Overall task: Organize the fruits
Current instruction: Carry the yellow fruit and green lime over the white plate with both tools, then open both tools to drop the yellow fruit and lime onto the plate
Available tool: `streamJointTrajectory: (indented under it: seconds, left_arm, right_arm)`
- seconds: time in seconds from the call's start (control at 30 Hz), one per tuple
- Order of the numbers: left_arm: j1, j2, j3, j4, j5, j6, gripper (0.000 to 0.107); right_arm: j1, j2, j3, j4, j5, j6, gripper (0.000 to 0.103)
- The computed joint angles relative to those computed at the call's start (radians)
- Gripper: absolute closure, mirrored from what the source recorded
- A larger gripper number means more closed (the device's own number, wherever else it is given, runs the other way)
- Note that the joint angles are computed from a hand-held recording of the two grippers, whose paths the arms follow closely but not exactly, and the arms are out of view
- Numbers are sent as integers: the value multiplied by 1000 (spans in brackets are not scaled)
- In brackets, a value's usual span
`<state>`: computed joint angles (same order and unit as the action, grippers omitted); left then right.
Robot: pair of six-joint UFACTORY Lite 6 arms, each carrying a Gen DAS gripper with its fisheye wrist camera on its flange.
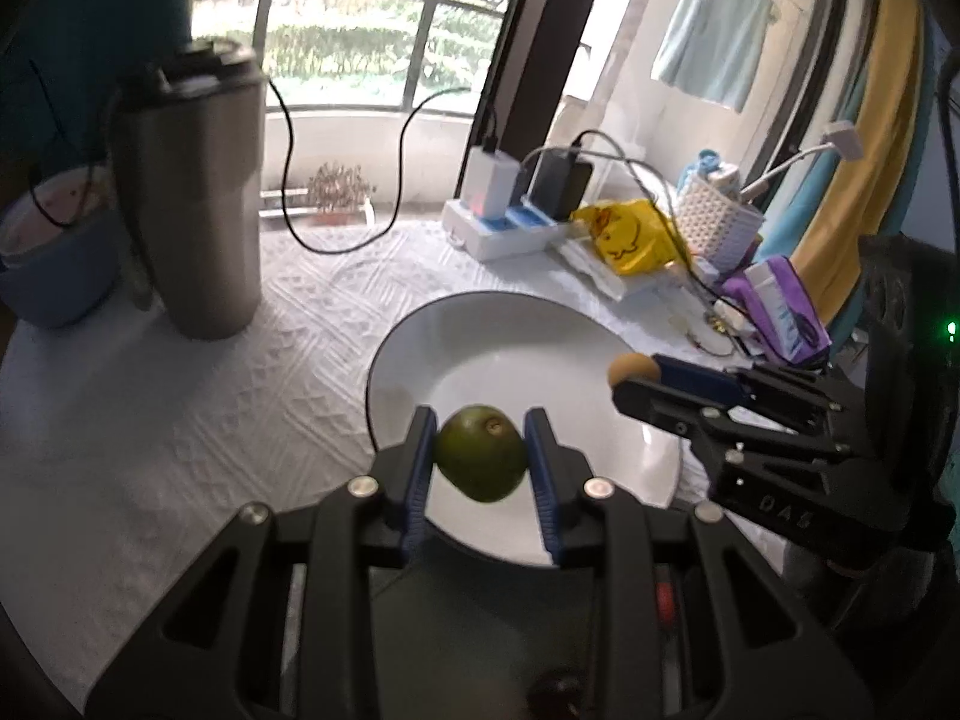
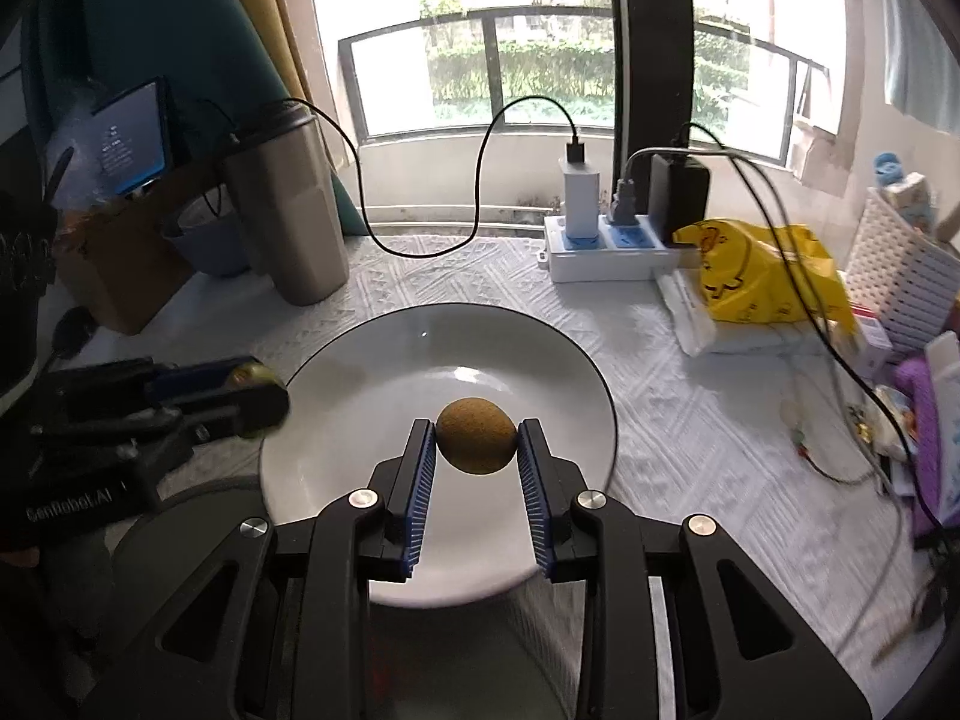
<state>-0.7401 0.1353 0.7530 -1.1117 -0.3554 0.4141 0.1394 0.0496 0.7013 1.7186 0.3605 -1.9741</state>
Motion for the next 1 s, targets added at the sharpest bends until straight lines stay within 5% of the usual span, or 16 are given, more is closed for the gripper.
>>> streamJointTrajectory:
  seconds: [0.5,0.57,1.0]
  left_arm:
    - [95,171,164,29,90,16,72]
    - [90,158,153,40,82,2,64]
    - [-68,-83,17,-319,-88,289,39]
  right_arm:
    - [32,236,195,41,-49,-7,72]
    - [37,245,206,41,-58,1,60]
    - [51,-22,45,-12,-89,75,48]
